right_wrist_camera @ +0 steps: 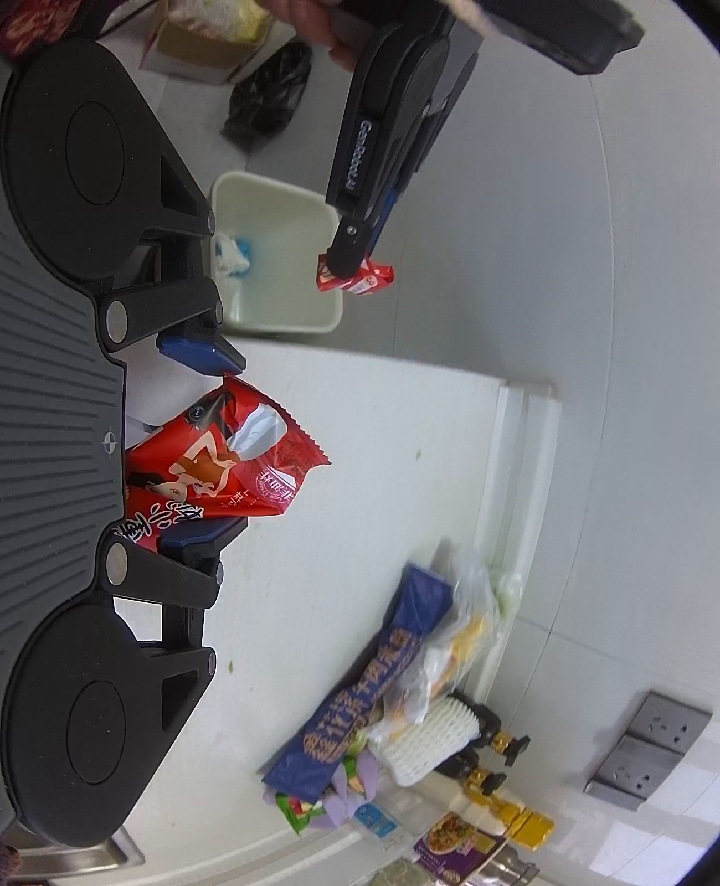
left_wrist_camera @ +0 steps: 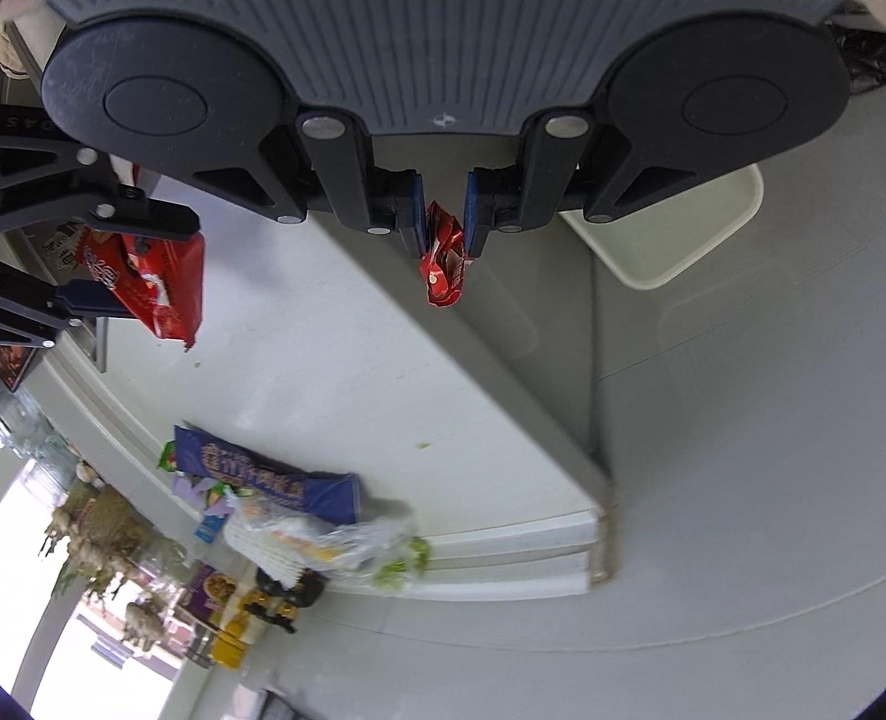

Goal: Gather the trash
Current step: 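Carry the red wrapper and red snack bag down over the wastebasket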

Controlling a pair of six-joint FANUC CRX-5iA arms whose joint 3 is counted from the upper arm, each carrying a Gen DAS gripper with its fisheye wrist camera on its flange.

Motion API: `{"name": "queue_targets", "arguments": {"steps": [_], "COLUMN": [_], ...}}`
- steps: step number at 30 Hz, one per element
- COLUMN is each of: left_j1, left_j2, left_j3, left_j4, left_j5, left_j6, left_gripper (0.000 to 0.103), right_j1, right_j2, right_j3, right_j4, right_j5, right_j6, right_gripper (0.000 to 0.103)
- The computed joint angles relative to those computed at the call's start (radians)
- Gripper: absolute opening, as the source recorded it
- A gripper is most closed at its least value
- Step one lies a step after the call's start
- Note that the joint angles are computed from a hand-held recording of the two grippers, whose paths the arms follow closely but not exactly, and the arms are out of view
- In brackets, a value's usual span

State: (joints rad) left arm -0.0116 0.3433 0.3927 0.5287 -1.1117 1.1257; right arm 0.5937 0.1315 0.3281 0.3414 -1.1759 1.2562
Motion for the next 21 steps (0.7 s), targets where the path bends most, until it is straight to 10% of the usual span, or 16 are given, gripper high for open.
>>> {"name": "queue_targets", "arguments": {"steps": [21], "left_j1": [0.14], "left_j2": [-0.01], "left_j3": [-0.065], "left_j4": [-0.097], "left_j5": [-0.016], "left_j6": [0.102], "left_gripper": [0.012], "right_j1": [0.063], "right_j2": [0.182], "right_j3": [0.226], "right_j4": [-0.202], "right_j5": [-0.085], "right_j6": [-0.037], "right_gripper": [0.052]}}
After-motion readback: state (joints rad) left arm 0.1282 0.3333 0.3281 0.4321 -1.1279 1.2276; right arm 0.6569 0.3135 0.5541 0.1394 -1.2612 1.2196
